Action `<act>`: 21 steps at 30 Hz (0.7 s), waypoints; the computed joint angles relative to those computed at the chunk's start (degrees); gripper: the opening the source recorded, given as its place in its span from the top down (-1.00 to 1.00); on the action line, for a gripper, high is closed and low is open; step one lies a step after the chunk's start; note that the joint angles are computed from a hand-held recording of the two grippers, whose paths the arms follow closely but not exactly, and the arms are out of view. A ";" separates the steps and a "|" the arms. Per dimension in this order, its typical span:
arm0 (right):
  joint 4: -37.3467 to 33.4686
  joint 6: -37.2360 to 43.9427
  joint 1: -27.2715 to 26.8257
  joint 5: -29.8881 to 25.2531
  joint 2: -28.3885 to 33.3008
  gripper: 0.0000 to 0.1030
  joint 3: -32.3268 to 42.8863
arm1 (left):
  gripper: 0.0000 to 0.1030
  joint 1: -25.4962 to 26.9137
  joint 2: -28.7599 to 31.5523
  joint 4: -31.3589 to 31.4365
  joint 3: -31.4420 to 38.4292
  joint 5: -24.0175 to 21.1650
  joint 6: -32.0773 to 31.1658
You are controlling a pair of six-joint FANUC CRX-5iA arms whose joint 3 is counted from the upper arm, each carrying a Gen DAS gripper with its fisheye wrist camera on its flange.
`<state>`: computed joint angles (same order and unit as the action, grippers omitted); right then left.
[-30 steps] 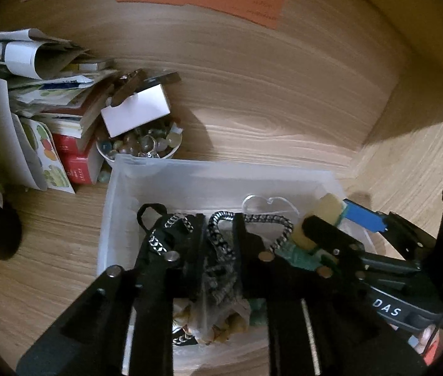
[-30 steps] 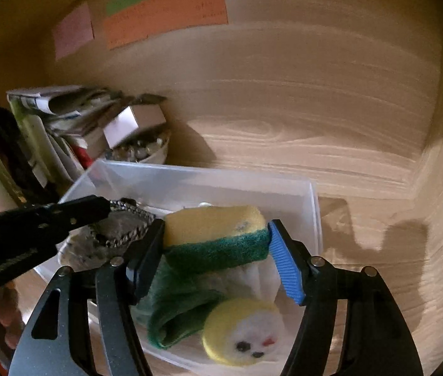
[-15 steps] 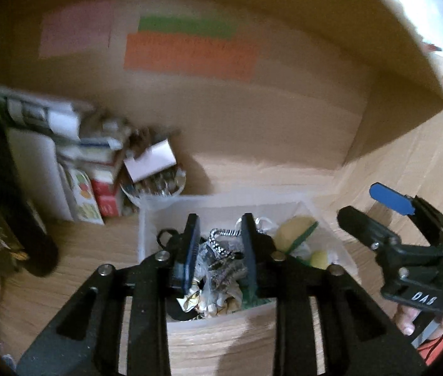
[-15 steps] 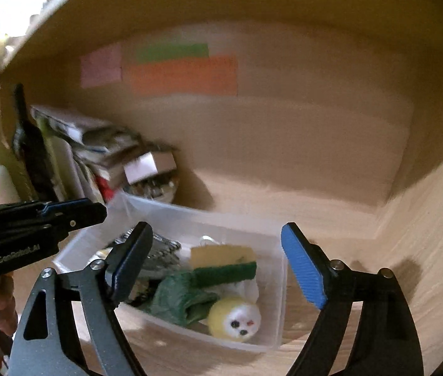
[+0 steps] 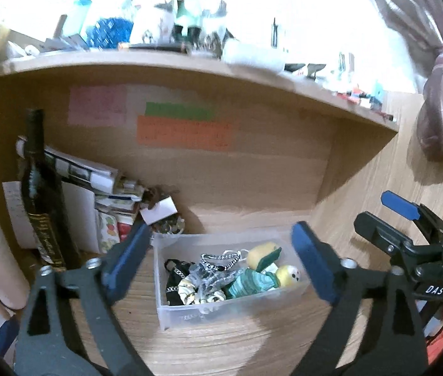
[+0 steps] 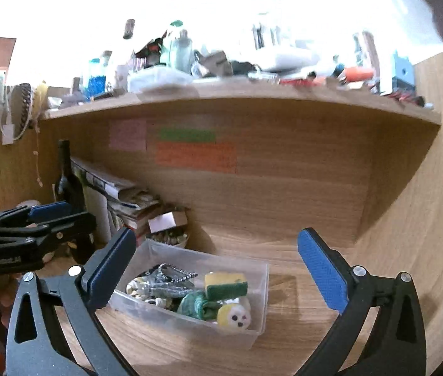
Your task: Organize soft objects
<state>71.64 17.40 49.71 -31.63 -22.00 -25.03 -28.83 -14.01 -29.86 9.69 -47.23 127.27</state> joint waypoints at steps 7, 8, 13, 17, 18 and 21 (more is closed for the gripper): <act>3.91 -4.25 1.23 -1.20 -2.48 -1.00 -2.80 | -0.99 -5.93 -1.95 -9.13 -0.31 -3.65 4.22; 3.64 -4.47 1.41 -1.11 -2.84 -1.00 -3.06 | -0.99 -6.42 -2.13 -9.78 -0.45 -3.91 4.39; 4.76 -6.48 2.14 -2.04 -3.61 -1.00 -4.23 | -1.00 -7.58 -2.69 -10.94 -1.08 -4.52 4.91; 4.73 -7.10 2.67 -2.39 -3.93 -1.00 -4.77 | -1.00 -8.17 -2.65 -11.25 -1.29 -4.88 4.67; 4.57 -7.07 2.82 -2.46 -4.01 -1.00 -4.87 | -1.00 -8.32 -2.59 -11.41 -1.24 -5.02 4.69; 4.41 -7.05 3.28 -3.06 -3.90 -1.00 -4.87 | -1.00 -8.30 -2.66 -11.41 -1.37 -4.88 4.69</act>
<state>76.05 10.34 52.99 -34.69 -25.90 -29.89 -37.13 -16.67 -41.27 8.32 -52.11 131.96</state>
